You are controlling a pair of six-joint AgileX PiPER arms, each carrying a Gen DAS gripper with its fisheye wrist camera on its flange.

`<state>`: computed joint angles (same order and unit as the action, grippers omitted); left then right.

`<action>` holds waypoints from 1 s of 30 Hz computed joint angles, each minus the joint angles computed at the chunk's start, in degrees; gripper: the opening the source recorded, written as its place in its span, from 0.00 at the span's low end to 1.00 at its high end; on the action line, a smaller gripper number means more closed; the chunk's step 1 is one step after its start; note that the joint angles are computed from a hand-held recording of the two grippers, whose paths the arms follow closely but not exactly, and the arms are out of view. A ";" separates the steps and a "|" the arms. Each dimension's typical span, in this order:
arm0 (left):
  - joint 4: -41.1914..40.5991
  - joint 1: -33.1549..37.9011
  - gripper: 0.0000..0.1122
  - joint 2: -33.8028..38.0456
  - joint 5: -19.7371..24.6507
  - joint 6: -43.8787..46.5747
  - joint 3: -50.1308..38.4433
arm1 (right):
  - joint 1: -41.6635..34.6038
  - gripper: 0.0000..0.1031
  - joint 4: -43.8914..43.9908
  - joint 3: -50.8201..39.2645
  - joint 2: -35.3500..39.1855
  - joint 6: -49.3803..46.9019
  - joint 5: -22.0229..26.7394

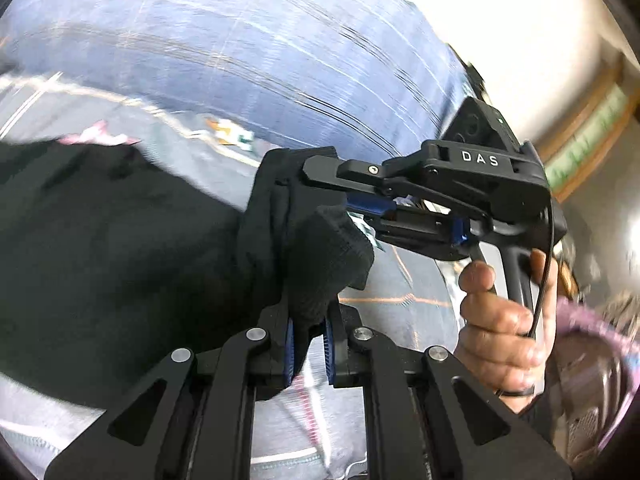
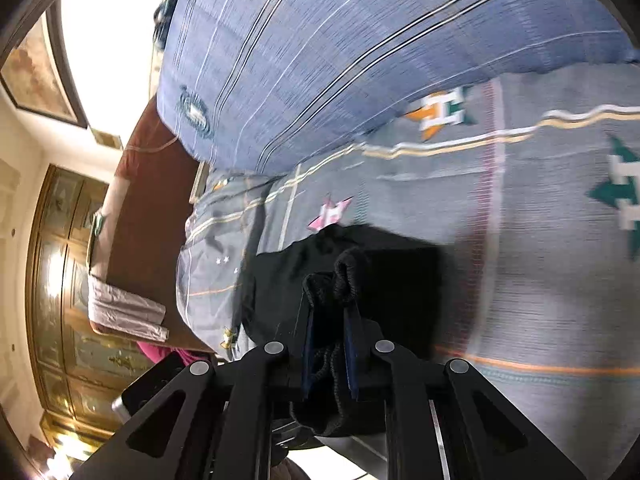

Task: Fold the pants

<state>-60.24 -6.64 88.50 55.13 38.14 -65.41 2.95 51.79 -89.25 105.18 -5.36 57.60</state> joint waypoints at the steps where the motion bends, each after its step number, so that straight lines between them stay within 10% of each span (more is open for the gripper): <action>1: -0.85 1.73 0.08 0.84 1.25 -0.17 0.19 | 2.07 0.12 -1.61 -1.47 1.13 2.05 -0.66; 11: 5.03 6.23 0.11 5.28 -2.20 -3.36 3.13 | 12.97 0.23 -11.86 -13.66 15.24 11.85 -1.57; 18: 6.15 9.19 0.49 0.58 -2.18 -3.85 4.44 | 11.38 0.56 -4.30 -3.58 5.36 3.64 -10.86; 22: 7.48 9.97 0.49 0.55 -2.79 -5.89 3.88 | 13.17 0.47 -10.80 -6.43 7.40 8.45 -9.29; 26: 10.13 9.69 0.49 0.95 -4.26 -8.50 3.54 | 17.07 0.14 -19.77 -14.20 14.27 14.97 -3.58; 30: 11.11 11.02 0.49 1.78 -2.39 -9.20 2.27 | 20.04 0.11 -24.88 -17.31 16.51 17.93 -2.14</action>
<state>-49.12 4.39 90.28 52.74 28.94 -63.14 22.99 26.90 -106.56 121.69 12.58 55.46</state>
